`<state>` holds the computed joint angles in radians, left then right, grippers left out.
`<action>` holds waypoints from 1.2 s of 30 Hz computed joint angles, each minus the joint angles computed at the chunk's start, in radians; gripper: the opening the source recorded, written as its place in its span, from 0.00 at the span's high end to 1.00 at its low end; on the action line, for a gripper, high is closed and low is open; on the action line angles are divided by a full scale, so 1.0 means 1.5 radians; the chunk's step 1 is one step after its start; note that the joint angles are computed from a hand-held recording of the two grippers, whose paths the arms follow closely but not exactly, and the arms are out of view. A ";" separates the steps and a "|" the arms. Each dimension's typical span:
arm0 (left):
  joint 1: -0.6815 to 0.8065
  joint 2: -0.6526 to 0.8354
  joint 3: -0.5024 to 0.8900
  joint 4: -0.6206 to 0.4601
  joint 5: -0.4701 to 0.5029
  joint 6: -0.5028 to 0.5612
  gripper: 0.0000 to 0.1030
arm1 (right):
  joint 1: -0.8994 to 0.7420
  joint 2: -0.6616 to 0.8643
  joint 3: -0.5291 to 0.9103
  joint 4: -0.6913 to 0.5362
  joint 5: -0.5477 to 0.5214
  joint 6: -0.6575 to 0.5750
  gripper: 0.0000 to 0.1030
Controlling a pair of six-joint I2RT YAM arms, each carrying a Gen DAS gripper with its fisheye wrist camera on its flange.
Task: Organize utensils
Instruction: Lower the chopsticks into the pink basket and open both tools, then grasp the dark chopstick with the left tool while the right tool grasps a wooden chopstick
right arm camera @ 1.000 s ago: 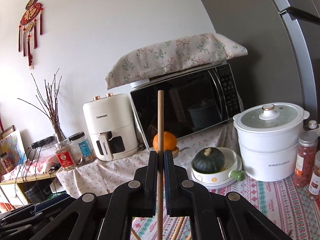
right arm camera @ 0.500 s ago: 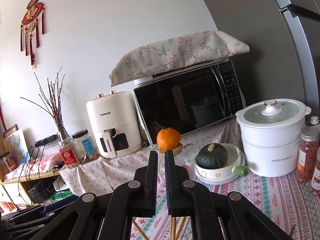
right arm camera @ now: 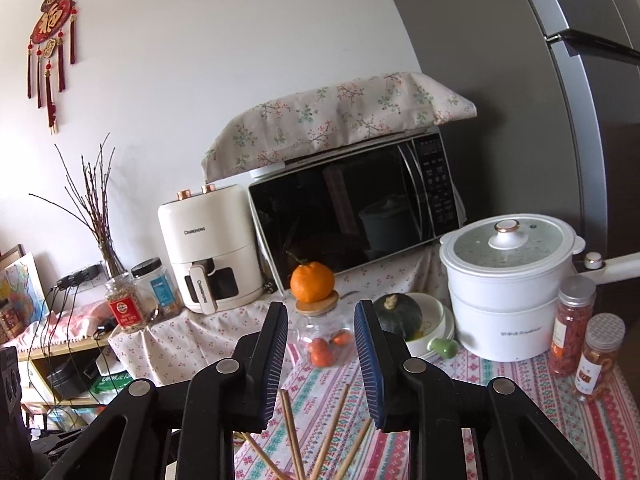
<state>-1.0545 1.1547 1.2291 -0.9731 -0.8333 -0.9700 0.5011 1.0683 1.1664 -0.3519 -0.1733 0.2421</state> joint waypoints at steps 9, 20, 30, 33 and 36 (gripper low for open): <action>-0.063 0.025 0.012 -0.107 0.050 -0.114 0.40 | -0.171 -0.039 0.027 -0.194 -0.081 -0.052 0.44; -0.131 0.080 -0.075 -0.038 0.154 -0.212 0.33 | -0.347 0.029 0.001 -0.379 -0.110 -0.148 0.36; -0.159 0.274 -0.027 0.078 0.252 -0.170 0.33 | -0.440 0.077 -0.034 -0.479 -0.080 -0.281 0.35; -0.158 0.341 0.028 0.086 0.272 -0.136 0.33 | -0.473 0.097 -0.031 -0.497 -0.080 -0.320 0.34; -0.152 0.412 0.117 0.067 0.270 -0.082 0.33 | -0.505 0.121 -0.021 -0.507 -0.076 -0.351 0.34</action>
